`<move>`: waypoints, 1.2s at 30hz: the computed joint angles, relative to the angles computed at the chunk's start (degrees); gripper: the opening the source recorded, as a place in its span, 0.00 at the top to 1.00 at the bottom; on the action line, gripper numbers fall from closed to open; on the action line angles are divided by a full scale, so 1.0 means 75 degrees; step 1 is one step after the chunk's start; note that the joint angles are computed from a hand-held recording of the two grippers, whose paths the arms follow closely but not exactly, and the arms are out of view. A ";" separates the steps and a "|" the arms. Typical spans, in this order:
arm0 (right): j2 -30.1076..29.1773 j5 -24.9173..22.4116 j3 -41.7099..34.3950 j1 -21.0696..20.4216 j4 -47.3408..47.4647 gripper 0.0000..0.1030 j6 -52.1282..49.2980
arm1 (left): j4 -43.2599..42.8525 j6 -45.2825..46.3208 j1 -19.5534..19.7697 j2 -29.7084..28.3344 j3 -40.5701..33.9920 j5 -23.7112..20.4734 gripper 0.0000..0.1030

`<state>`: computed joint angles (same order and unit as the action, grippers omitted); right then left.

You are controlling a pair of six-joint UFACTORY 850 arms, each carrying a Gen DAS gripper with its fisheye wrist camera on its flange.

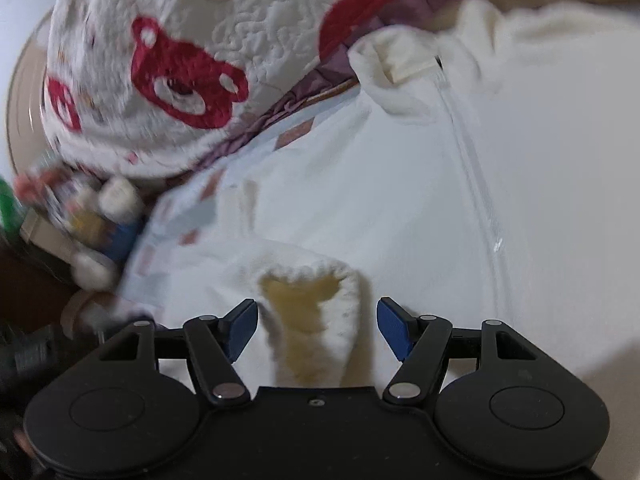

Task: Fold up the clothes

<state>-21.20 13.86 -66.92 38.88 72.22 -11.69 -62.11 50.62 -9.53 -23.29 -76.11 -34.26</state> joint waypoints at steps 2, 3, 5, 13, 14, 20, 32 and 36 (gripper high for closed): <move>-0.0161 0.0490 -0.0127 0.0181 0.0893 0.29 -0.1474 | 0.0375 -0.0539 0.0029 -0.0218 -0.0137 0.0355 0.40; -0.0227 0.0635 -0.0160 0.0247 0.0983 0.29 -0.1829 | 0.0347 -0.0709 0.0068 -0.0338 -0.0190 0.0427 0.40; -0.0331 0.0539 -0.0178 0.0254 0.0604 0.28 -0.1579 | 0.0195 -0.0708 0.0070 -0.0450 -0.0233 0.0633 0.40; -0.0372 0.1956 -0.0523 0.0574 -0.0352 0.85 -0.3105 | -0.1905 0.1645 -0.0103 -0.0184 0.0101 0.1750 0.40; -0.0235 0.2279 -0.0553 0.0550 -0.0314 0.85 -0.3393 | -0.2704 0.2396 -0.0035 -0.0093 0.0188 0.1591 0.39; 0.0745 0.4216 -0.0329 0.0411 0.0613 0.86 -0.5454 | -0.3142 0.3396 0.0112 0.0111 0.0239 0.0750 0.22; 0.1399 0.5132 0.1344 0.0085 0.2856 0.85 -0.5322 | 0.2043 0.1738 -0.0778 0.0113 0.0388 0.0573 0.22; 0.1468 0.4941 0.1285 0.0175 0.2681 0.85 -0.5475 | 0.2965 0.1301 -0.1220 0.0277 0.0852 0.2093 0.22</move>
<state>-10.19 50.92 -57.28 40.20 92.33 -52.76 -39.87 60.38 -18.68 -21.21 -69.72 -18.56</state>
